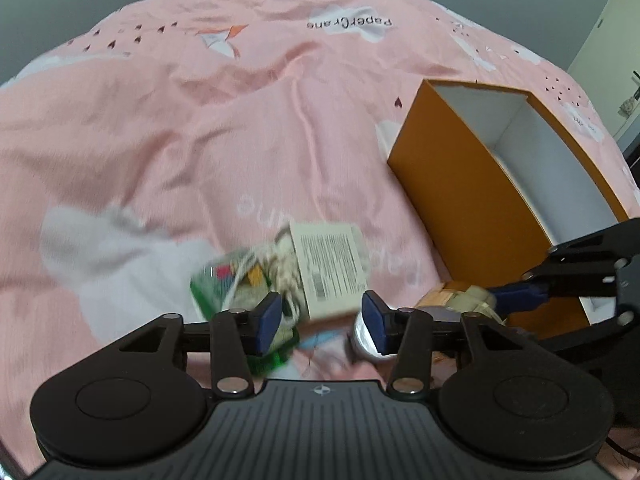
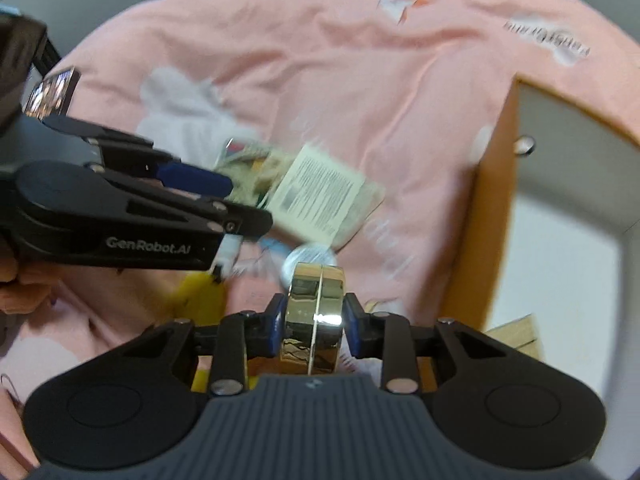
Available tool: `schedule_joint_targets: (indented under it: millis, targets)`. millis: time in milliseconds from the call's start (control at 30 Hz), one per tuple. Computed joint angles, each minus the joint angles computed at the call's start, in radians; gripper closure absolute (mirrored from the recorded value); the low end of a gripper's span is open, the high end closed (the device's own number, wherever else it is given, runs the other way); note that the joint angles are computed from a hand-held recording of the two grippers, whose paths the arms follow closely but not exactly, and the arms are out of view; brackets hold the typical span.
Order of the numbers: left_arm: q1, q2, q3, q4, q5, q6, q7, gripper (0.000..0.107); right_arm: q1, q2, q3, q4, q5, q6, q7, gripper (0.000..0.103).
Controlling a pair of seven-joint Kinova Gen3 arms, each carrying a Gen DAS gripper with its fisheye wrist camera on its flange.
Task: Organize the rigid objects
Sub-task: 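Grasp the white labelled cloth pouch with the left gripper and lift it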
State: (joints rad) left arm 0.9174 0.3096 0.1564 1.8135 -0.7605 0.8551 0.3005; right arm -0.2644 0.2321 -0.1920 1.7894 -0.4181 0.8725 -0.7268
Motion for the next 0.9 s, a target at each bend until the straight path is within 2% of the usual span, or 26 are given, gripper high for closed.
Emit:
schedule_joint_targets:
  millis: [167,267,433,633,733,900]
  targets:
    - [-0.048,0.042,-0.01,-0.045,0.01,0.006,-0.144,0.033,-0.013,0.022,-0.005,-0.03,0.015,-0.042,0.003,0.074]
    - [-0.046,0.085,-0.033,-0.088,0.018,0.043,-0.182,0.033,-0.027,0.037,-0.012,-0.042,0.041,-0.066,0.006,0.074]
    - [-0.068,0.129,-0.054,-0.107,0.047,0.003,-0.267,0.034,-0.039,0.054,-0.018,-0.057,0.076,-0.084,0.013,0.074]
    - [-0.116,0.102,-0.083,-0.028,0.129,-0.172,-0.313,0.024,-0.083,0.067,-0.015,-0.055,0.168,-0.107,-0.017,0.075]
    - [-0.121,0.091,-0.1,0.002,0.151,-0.231,-0.325,0.029,-0.099,0.079,-0.012,-0.068,0.196,-0.102,-0.049,0.075]
    - [-0.094,0.06,-0.13,0.028,0.153,-0.256,-0.29,0.032,-0.108,0.088,-0.014,-0.079,0.218,-0.098,-0.082,0.075]
